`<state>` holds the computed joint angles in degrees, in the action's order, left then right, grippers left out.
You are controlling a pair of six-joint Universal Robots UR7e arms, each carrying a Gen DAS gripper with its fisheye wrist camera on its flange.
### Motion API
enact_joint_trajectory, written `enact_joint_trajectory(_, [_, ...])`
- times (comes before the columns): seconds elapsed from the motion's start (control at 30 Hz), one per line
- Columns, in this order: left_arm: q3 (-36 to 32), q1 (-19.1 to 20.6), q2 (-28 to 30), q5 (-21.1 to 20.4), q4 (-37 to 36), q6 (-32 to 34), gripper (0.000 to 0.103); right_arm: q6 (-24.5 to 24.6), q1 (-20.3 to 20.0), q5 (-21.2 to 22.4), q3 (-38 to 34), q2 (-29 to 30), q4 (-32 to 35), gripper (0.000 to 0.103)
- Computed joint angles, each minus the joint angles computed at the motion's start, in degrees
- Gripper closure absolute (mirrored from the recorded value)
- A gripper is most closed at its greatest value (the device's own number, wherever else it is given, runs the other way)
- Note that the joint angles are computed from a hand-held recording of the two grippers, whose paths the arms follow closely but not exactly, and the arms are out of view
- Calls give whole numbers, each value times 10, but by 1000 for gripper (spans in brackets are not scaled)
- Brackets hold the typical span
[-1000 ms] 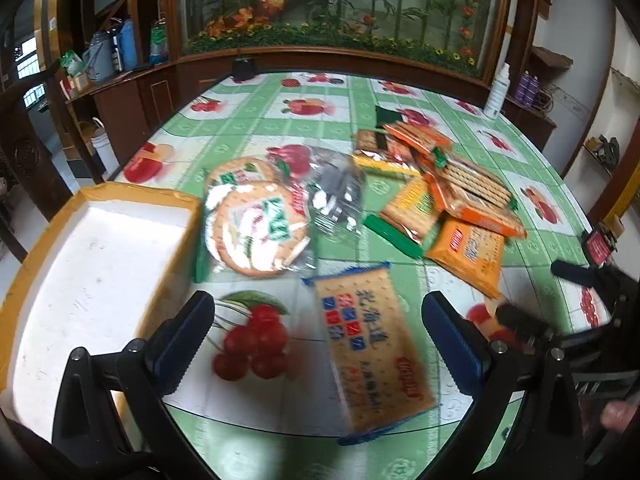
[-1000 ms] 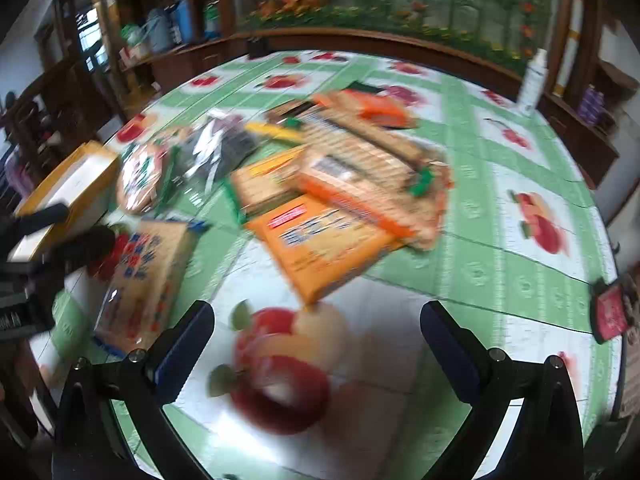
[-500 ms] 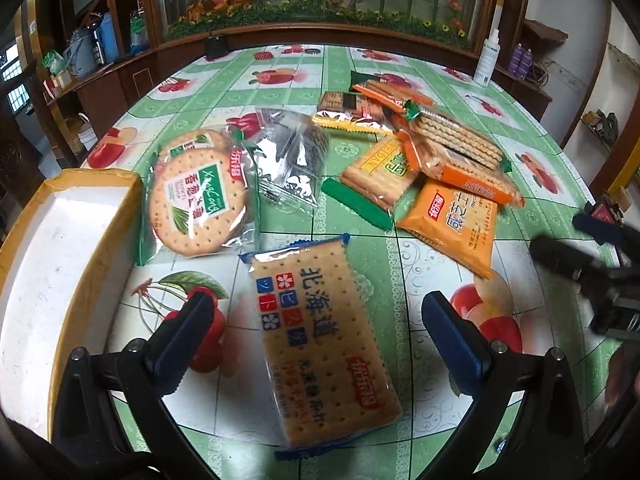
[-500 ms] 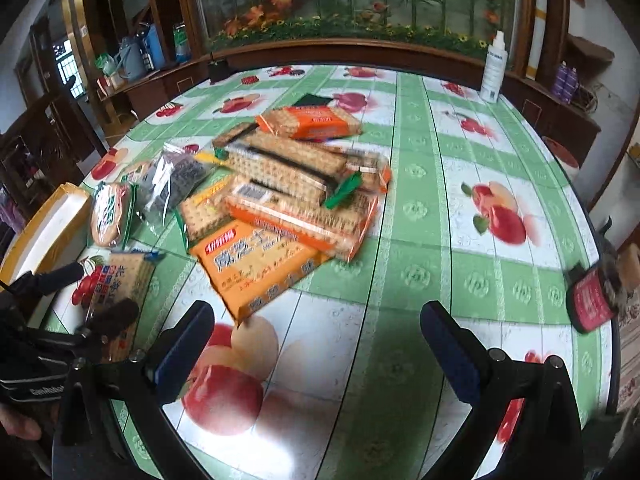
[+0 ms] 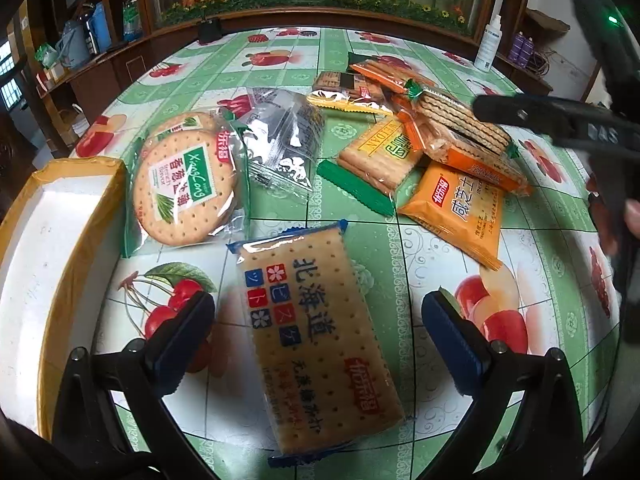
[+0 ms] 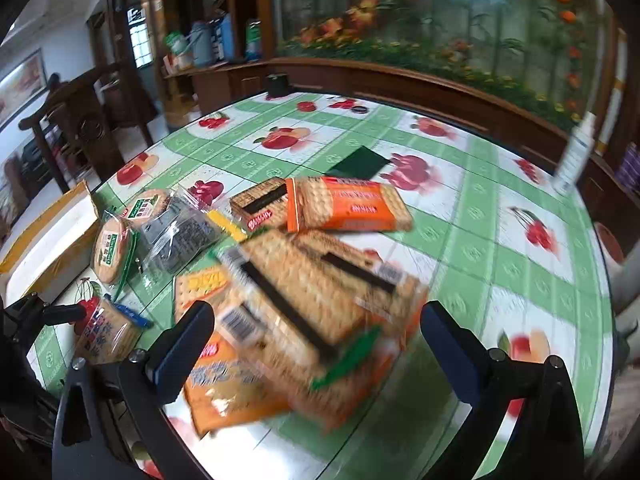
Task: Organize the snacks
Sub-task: 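Move left tool to blue-white cracker pack while right tool reaches striped cracker pack, then grasp blue-white cracker pack with left tool while right tool grasps striped cracker pack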
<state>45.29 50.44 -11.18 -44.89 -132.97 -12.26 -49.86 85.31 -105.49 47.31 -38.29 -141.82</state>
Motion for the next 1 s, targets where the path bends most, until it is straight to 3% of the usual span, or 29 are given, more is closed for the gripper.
enact_joint_trajectory(0.13, [-8,1,3,-2,8,-6,0,-13,-4,17,-96,40,122,1])
enact_joint_trajectory(0.23, [-20,2,9,-2,22,-11,0,-24,-5,22,-135,61,153,2])
enact_joint_trajectory(0.33, [-24,2,11,-3,28,-11,0,27,-13,47,-223,98,261,19])
enact_joint_trajectory(0.4, [-22,2,11,-3,27,-10,0,33,-14,48,-195,84,250,20])
enact_joint_trajectory(0.47, [-21,2,10,-3,27,-11,0,35,-13,51,-127,48,214,30])
enact_joint_trajectory(0.5, [-21,2,9,-3,27,-12,0,46,-12,56,-96,30,209,40])
enact_joint_trajectory(0.53, [-21,3,9,-4,27,-13,0,56,-13,65,-77,17,209,43])
enact_joint_trajectory(0.6, [-18,3,7,-1,22,-14,0,69,-13,77,-40,-6,201,43])
enact_joint_trajectory(0.67, [-19,4,7,5,23,-22,0,64,-10,70,0,-22,152,43])
enact_joint_trajectory(0.97, [-31,4,16,14,24,-32,0,117,-2,40,-33,19,95,43])
enact_joint_trajectory(1.0, [-27,3,16,15,13,-27,0,117,-1,38,-26,17,85,48])
